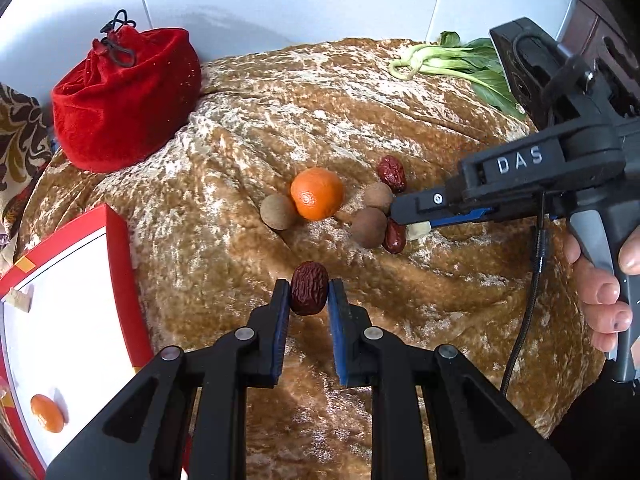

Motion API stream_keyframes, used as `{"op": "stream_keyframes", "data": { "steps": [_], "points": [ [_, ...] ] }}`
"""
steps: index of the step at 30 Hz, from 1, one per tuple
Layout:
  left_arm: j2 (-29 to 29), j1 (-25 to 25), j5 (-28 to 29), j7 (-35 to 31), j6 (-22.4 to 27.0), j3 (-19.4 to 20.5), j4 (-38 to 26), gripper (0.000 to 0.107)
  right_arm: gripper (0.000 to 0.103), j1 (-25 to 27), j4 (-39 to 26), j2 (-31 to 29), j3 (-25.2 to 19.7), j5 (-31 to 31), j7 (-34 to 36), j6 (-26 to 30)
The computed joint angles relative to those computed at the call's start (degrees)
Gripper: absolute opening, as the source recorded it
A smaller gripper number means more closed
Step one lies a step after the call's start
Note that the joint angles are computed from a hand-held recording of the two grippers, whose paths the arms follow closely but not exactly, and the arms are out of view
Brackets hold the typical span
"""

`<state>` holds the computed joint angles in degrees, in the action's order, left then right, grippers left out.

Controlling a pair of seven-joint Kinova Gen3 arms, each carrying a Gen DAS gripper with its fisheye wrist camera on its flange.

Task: Organize fruits
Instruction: 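Carry the red date over the white tray and open the left tool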

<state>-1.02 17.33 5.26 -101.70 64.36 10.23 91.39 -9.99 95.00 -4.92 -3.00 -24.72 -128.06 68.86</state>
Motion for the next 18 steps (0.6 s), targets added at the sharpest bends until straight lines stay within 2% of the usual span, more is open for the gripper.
{"op": "stream_keyframes", "data": {
  "steps": [9,18],
  "points": [
    [-2.6,-2.1,1.1,-0.6,-0.5,-1.7,0.4,0.017,0.028,-0.3,-1.4,-2.0,-0.2,1.2,-0.3,0.6],
    [-7.6,-8.1,-0.6,3.3,-0.4,-5.0,0.7,0.017,0.028,-4.7,-2.1,-3.4,-2.2,-4.7,5.2,-6.3]
  ]
}}
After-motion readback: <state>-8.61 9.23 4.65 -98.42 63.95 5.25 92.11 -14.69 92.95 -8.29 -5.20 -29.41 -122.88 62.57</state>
